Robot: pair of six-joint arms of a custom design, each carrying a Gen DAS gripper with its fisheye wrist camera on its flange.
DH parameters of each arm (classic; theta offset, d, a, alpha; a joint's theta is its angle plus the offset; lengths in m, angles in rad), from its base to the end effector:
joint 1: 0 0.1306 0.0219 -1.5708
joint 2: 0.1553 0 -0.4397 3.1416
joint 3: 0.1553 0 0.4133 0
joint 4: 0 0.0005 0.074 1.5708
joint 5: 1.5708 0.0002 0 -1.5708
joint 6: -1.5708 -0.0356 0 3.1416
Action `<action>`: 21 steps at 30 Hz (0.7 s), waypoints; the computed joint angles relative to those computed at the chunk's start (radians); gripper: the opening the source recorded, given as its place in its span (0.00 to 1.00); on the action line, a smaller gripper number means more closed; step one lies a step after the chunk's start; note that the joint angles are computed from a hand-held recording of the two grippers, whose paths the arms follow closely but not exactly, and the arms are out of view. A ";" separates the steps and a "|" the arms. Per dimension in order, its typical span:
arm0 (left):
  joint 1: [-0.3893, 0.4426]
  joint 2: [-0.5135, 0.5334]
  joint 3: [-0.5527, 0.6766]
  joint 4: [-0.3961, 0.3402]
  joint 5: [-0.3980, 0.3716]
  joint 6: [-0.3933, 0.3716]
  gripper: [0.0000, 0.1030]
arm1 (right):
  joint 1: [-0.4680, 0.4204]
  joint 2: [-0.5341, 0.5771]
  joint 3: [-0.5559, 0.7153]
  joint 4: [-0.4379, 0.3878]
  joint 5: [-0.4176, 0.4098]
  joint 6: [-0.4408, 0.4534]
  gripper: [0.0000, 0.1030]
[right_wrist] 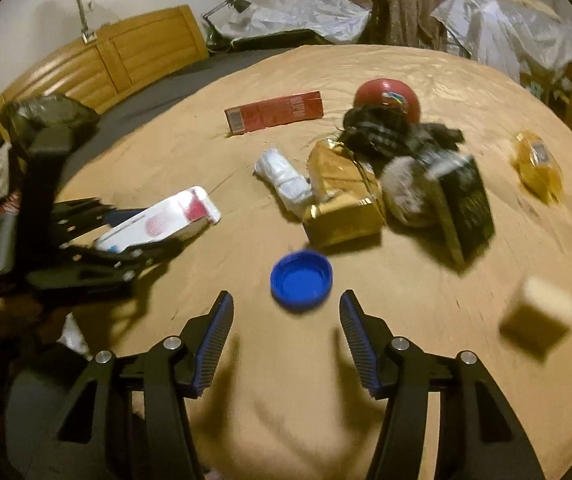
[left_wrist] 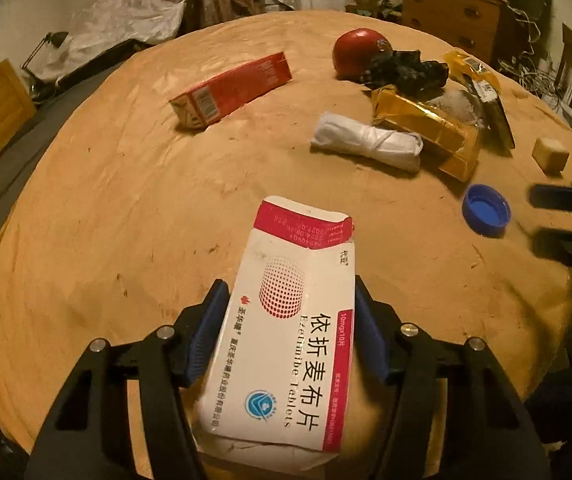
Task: Collect trash
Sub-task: 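Grasp the white-red medicine box with left tool while right tool grasps the blue bottle cap, then lift the medicine box and blue cap and turn toward the bucket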
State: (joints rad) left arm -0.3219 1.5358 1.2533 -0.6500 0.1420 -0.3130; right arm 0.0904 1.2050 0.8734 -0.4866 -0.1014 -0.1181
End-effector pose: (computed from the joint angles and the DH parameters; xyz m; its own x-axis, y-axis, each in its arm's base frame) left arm 0.5072 -0.1750 0.3641 -0.6038 0.5227 -0.6019 0.6087 0.7898 0.0753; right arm 0.3936 0.0388 0.3460 -0.7406 0.0506 -0.6701 -0.0719 0.9855 0.1539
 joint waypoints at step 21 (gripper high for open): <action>-0.034 -0.121 -0.096 0.123 -0.071 0.173 0.53 | 0.050 -0.107 -0.067 0.056 0.178 -0.066 0.39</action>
State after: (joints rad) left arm -0.3555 1.4152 1.1571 -0.5273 0.0714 -0.1404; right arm 0.1408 1.0976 0.8068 -0.4307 0.0763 -0.1840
